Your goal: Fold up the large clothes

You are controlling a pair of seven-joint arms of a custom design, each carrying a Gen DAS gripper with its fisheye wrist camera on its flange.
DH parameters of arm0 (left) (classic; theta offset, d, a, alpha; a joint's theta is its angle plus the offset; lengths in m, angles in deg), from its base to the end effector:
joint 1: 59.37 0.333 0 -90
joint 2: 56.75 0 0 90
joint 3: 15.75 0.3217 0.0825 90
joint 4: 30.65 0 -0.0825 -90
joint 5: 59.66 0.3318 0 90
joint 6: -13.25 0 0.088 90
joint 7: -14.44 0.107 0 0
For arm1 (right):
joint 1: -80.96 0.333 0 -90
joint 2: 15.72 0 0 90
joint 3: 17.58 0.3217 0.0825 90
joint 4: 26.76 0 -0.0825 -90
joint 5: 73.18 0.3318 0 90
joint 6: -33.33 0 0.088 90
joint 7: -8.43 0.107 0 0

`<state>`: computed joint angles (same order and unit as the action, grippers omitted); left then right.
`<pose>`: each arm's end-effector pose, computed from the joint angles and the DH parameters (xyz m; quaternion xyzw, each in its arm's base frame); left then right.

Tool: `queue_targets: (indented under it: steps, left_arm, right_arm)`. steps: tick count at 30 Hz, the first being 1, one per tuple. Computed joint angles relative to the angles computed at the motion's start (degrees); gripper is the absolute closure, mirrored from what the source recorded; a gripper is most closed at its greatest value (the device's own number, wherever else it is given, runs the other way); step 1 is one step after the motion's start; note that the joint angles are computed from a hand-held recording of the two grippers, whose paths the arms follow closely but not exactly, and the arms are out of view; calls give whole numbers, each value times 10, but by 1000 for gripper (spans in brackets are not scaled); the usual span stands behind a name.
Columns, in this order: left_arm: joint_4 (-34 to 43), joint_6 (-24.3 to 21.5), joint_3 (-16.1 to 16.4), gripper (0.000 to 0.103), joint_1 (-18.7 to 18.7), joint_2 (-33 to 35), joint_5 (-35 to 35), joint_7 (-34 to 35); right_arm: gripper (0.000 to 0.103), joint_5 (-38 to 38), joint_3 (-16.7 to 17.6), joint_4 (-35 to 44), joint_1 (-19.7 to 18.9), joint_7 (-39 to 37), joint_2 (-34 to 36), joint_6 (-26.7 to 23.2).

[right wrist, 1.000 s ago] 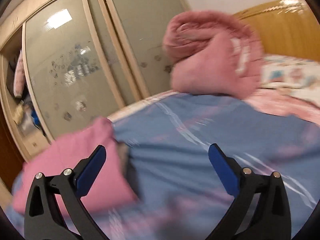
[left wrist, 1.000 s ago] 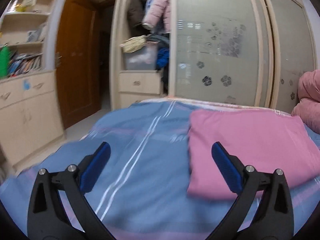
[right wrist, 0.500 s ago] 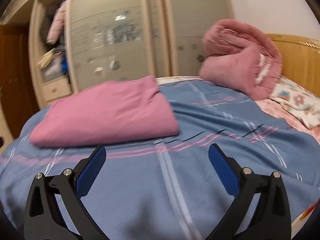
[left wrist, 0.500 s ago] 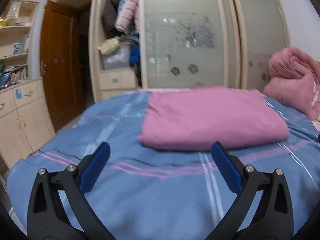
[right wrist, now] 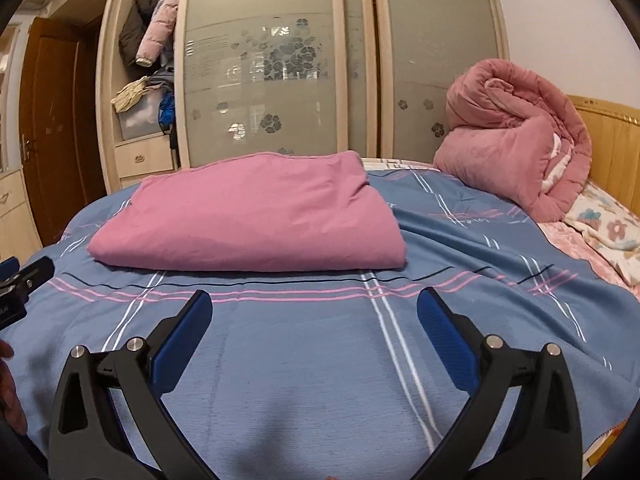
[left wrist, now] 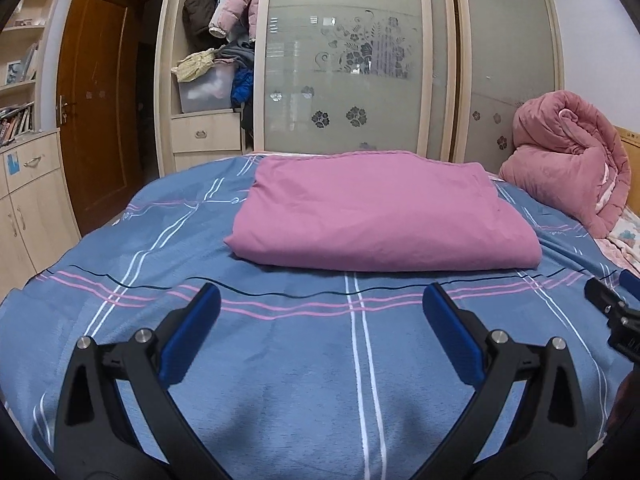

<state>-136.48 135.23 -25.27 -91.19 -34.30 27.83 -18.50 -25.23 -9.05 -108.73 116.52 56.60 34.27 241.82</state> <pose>0.4952 -0.3632 0.3753 -0.7106 0.4462 -0.3051 0.4504 0.5893 0.3854 0.3382 -0.6826 0.4751 -0.3096 0.4610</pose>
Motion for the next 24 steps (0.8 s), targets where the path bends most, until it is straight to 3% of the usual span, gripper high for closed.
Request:
queue_targets:
  steps: [6, 16, 24]
  left_arm:
    - [0, 20, 0, 2, 5, 1, 0, 5]
    - [17, 58, 4, 2, 11, 15, -14, 38]
    - [28, 47, 12, 2, -4, 27, -6, 45]
  right_arm:
    - [1, 13, -23, 19, 21, -10, 7, -36]
    - [1, 2, -21, 22, 16, 6, 7, -40]
    - [1, -16, -9, 18, 6, 16, 7, -32]
